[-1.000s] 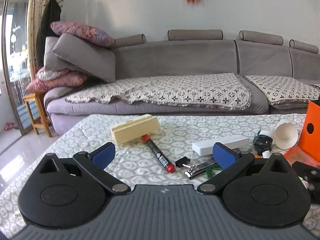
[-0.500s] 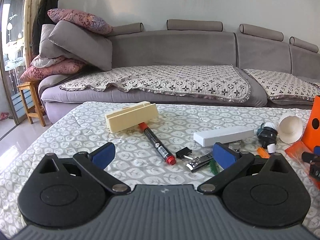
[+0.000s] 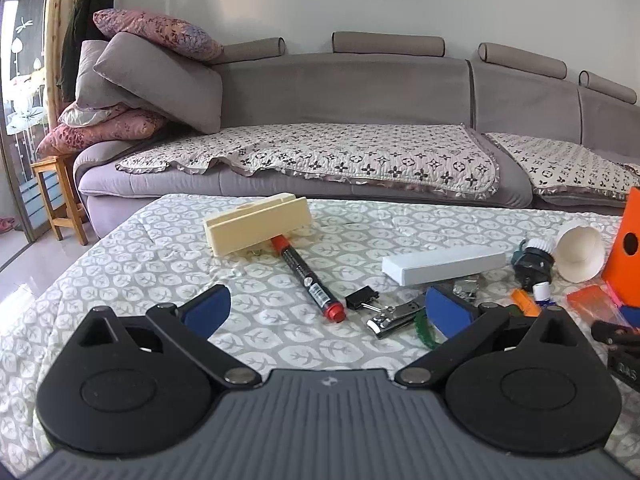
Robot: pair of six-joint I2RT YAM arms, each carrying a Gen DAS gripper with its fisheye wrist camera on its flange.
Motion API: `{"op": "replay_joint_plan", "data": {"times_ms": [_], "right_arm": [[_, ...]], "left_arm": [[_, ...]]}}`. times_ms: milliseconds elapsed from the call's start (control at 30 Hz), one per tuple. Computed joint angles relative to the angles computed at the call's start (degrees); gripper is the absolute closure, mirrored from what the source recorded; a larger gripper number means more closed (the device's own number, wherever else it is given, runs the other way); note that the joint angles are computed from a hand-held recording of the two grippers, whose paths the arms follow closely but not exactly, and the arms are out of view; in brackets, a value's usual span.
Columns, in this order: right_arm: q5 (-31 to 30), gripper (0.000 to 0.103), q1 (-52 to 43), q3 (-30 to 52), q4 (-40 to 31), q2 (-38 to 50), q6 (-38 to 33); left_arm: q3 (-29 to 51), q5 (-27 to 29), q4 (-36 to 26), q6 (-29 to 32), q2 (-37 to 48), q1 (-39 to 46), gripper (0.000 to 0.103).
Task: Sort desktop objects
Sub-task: 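Move both grippers back over the table toward the remaining items, then grasp the orange clothespin with the left gripper while the right grasps the orange snack bar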
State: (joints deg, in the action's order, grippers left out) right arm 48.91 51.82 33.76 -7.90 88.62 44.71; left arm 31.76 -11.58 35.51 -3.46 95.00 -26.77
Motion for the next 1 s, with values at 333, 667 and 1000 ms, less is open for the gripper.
{"op": "replay_joint_plan", "data": {"times_ms": [333,667,1000], "right_arm": [[1.06,0.075,5.28,-4.79,-3.20,-5.85,3.59],[4.48,0.076,15.83,-5.92,-15.88,-8.97,14.77],[6.05,0.076,24.65,-8.96,-28.54,-13.37,30.99]], "left_arm": [[-1.25,7.74,5.36,5.46,2.85,-6.69,0.016],[6.36,-1.32,-0.97,4.63,9.57,-17.54,0.033],[6.35,-6.74,-6.08,1.16,8.86,-20.09,0.081]]}}
